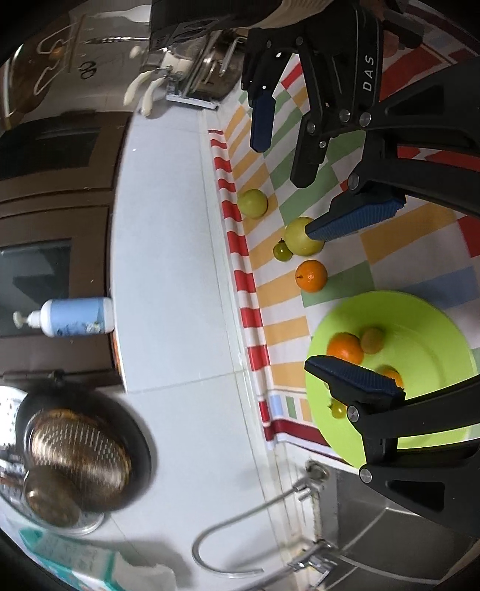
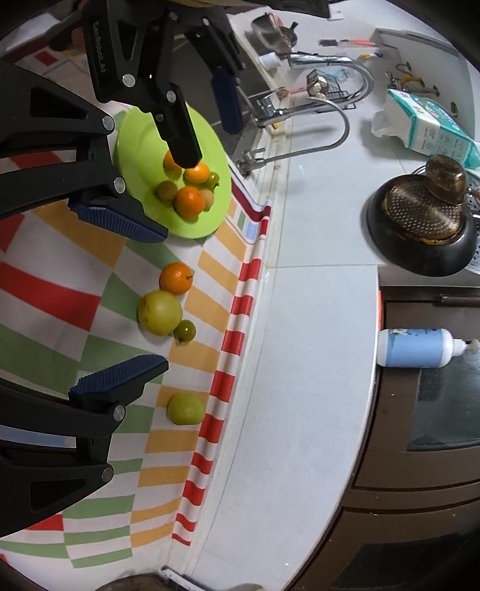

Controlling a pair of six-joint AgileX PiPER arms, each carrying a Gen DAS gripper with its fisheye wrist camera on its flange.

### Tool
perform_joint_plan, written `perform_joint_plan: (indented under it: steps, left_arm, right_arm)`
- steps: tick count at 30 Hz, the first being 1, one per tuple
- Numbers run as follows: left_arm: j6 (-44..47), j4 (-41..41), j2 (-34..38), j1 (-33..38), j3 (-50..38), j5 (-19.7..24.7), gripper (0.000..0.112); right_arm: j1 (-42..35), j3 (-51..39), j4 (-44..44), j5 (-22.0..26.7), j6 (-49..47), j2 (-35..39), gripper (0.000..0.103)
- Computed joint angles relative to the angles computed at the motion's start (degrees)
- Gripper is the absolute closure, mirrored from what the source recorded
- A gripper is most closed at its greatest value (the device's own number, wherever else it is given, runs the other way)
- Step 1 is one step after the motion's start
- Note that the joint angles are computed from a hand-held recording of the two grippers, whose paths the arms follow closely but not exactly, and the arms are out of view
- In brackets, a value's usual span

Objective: Organize fruits
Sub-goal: 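Move both open tools back toward the remaining fruits on the cloth, then grasp an orange with the left tool while the right tool grasps the large yellow-green citrus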

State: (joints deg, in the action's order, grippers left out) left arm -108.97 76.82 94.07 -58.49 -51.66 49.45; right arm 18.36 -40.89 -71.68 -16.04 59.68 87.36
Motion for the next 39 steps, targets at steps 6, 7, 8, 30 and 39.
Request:
perform_joint_plan:
  steps: [6,7,8,30,39]
  left_arm:
    - [5.61,-1.11,4.45,7.57,-3.23,-8.45,0.046]
    - [6.07,-1.11,4.75,8.78,-3.35,-10.24,0.046]
    - [6.75,-1.35,5.30,10.06,-3.77,-11.84,0.046]
    - [44.82,-31.30,17.72,24.45,-16.80,-28.54,0.047]
    - [54.45,-40.84,21.52,25.29,-22.92,-25.92,0.048]
  right_arm:
    - [-0.49,-3.86,0.10,-0.27,-1.78,6.43,0.040]
    - [-0.34,-4.86,0.01,0.01,-1.98,7.87,0.040]
    - [-0.20,-5.74,-0.67,0.21,-1.42,9.06,0.040]
    - [1.21,-20.96,-20.19,-0.32,17.53,26.98,0.040]
    - [0.67,-23.29,-24.96,-0.72,21.74,28.61,0.051]
